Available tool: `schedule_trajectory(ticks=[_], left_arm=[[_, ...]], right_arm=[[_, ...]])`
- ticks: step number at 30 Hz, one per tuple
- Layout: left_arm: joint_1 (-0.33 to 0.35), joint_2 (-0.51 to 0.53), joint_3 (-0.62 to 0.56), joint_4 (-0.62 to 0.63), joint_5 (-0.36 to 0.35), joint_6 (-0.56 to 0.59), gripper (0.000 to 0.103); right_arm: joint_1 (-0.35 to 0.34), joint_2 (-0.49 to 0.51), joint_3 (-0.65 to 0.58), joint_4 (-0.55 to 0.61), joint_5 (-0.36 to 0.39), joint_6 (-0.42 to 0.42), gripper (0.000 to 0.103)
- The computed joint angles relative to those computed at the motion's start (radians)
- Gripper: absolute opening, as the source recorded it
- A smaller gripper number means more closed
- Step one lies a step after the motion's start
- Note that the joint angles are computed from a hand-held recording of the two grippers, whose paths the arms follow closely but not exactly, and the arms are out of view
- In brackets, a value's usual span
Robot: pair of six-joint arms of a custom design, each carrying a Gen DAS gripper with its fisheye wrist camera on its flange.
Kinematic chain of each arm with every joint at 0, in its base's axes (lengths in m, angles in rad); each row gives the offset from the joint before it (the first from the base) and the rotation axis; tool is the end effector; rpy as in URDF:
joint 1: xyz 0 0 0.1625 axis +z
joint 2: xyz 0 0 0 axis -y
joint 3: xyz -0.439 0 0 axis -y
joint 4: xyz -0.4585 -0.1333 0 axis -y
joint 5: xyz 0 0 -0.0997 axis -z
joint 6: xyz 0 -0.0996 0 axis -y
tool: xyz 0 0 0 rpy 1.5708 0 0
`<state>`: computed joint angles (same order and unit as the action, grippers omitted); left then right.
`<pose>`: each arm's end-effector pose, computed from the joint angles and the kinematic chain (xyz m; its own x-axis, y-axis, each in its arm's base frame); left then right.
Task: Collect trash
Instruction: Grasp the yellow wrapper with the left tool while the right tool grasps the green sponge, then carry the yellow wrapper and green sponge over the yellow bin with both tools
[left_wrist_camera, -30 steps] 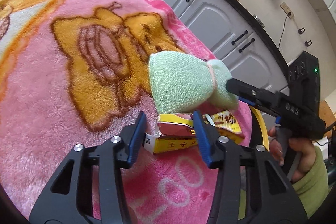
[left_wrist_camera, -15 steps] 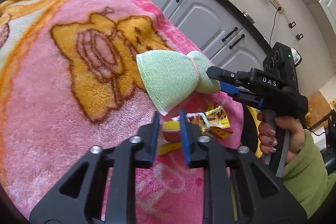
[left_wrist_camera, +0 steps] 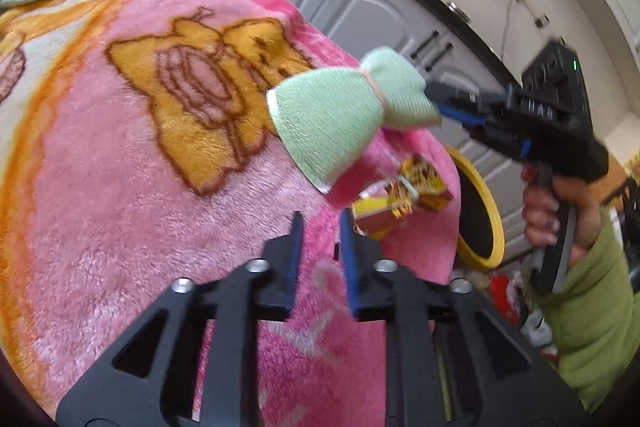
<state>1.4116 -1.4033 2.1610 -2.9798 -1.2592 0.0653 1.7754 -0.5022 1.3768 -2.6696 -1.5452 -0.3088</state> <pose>0.0757 -0.5621 0.2653 -0.9590 0.0187 -0.2829 0.1891 0.7857 -0.5890 0.2952 -0.7539 -0.0529 -0.8712 -0.4889 0.0438 -0.4859 0.8461 -0.2194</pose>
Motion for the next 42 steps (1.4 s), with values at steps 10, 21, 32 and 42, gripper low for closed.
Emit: schedule_trajectory(ticks=[10, 21, 32, 42], left_arm=[[-0.076, 0.043, 0.013, 0.035, 0.150, 0.263, 0.035], [-0.087, 0.043, 0.013, 0.032, 0.155, 0.264, 0.013], [-0.138, -0.028, 0.037, -0.019, 0.091, 0.209, 0.007], [-0.181, -0.032, 0.022, -0.040, 0.099, 0.200, 0.006]], right_arm=[[0.030, -0.041, 0.038, -0.023, 0.013, -0.033, 0.011], [0.051, -0.048, 0.043, -0.019, -0.004, -0.070, 0.001], [0.071, -0.074, 0.066, -0.041, 0.021, -0.094, 0.001], [0.080, -0.115, 0.096, -0.074, 0.028, -0.100, 0.001]])
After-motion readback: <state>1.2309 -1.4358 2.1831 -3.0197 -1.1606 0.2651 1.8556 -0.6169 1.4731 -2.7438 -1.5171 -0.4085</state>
